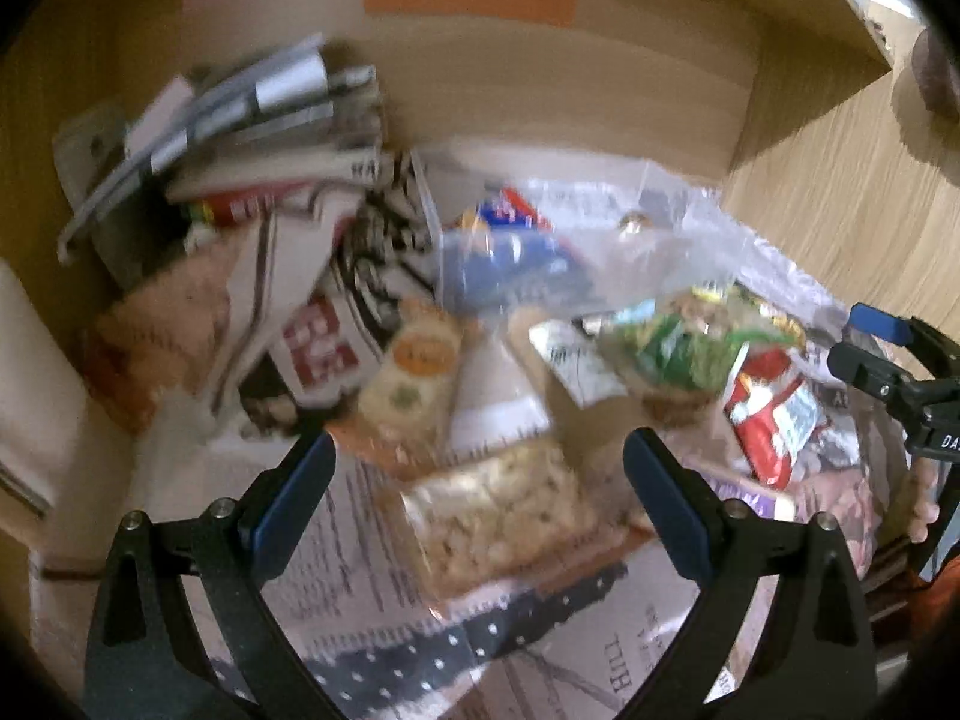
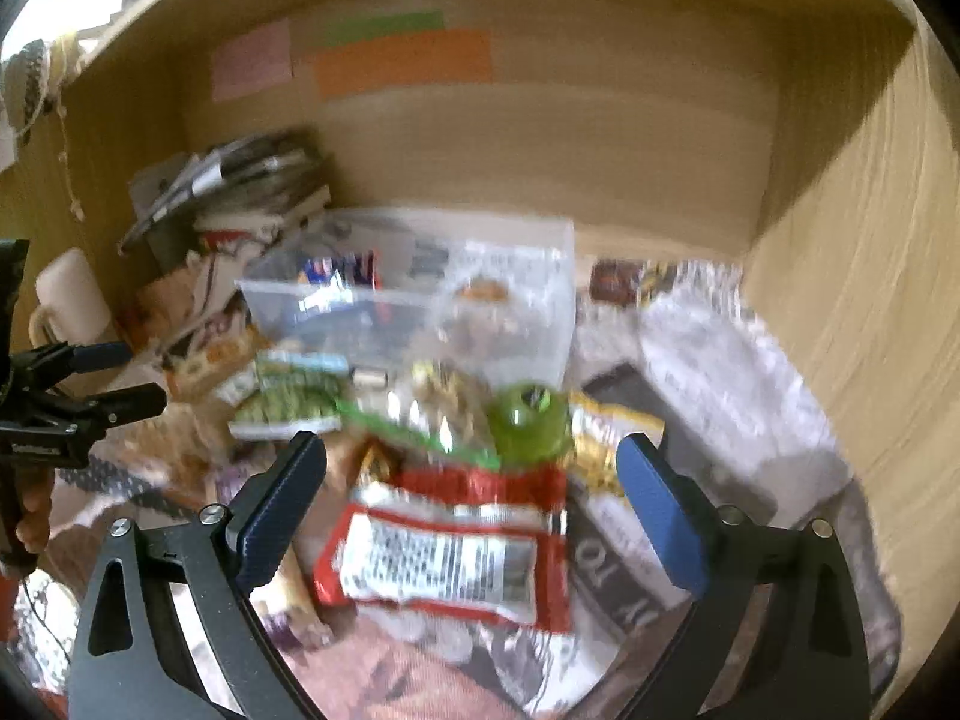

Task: Organize snacks
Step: 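Grasp the peanut brittle pack with the left gripper while the right grasps the red-and-white chip bag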

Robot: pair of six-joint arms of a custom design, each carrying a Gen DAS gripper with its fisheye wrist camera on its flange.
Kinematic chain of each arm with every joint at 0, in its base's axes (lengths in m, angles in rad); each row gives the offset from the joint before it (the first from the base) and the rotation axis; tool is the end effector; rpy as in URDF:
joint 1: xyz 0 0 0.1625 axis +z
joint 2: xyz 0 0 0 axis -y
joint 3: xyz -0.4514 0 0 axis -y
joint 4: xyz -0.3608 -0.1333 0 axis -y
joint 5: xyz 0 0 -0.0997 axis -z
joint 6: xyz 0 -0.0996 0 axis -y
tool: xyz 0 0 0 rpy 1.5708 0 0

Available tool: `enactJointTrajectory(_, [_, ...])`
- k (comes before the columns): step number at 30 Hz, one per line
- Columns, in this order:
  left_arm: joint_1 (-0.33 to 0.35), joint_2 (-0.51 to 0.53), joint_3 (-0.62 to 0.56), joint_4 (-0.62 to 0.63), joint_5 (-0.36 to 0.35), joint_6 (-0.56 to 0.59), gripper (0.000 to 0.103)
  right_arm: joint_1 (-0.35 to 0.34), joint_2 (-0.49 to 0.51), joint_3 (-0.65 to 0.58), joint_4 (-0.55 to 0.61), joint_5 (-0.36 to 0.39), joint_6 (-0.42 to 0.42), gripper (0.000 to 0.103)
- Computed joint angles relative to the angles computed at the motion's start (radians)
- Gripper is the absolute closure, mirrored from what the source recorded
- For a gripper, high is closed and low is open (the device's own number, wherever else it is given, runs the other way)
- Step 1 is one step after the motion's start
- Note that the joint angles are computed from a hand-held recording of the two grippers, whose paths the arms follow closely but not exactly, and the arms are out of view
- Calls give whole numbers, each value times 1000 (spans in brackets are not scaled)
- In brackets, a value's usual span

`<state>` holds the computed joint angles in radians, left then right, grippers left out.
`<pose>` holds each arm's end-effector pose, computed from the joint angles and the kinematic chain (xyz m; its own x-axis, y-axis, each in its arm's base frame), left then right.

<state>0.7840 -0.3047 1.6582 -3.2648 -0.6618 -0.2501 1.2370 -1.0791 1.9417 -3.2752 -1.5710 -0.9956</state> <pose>-0.2914 -0.5898 -0.0788 -0.7664 0.0766 -0.6378 0.4931 0.7065 -0.5076 -0.0669 -0.5997 0.2944 -0.6971 -0.3498 0.6259 -0.6740 0.6174 -0.4056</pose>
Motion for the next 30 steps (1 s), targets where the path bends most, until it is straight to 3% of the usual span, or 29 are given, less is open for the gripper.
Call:
enactJointTrajectory(7, [14,25,0,-10,-43,-17,0,-11,26,-12,30,-72,19,6])
enactJointTrajectory(10, [17,31,-11,-5,-46,-20,0,-10,36,-16,37,-90,14,0])
enactJointTrajectory(18, [40,17,20,-5,-87,-34,0,-3,61,-33,71,-115,17,0])
enactJointTrajectory(22, [39,15,42,-5,-51,-49,0,-3,59,-42,94,-119,25,0])
enactJointTrajectory(30, [49,29,-9,31,-51,-59,0,2,71,-55,124,-134,45,0])
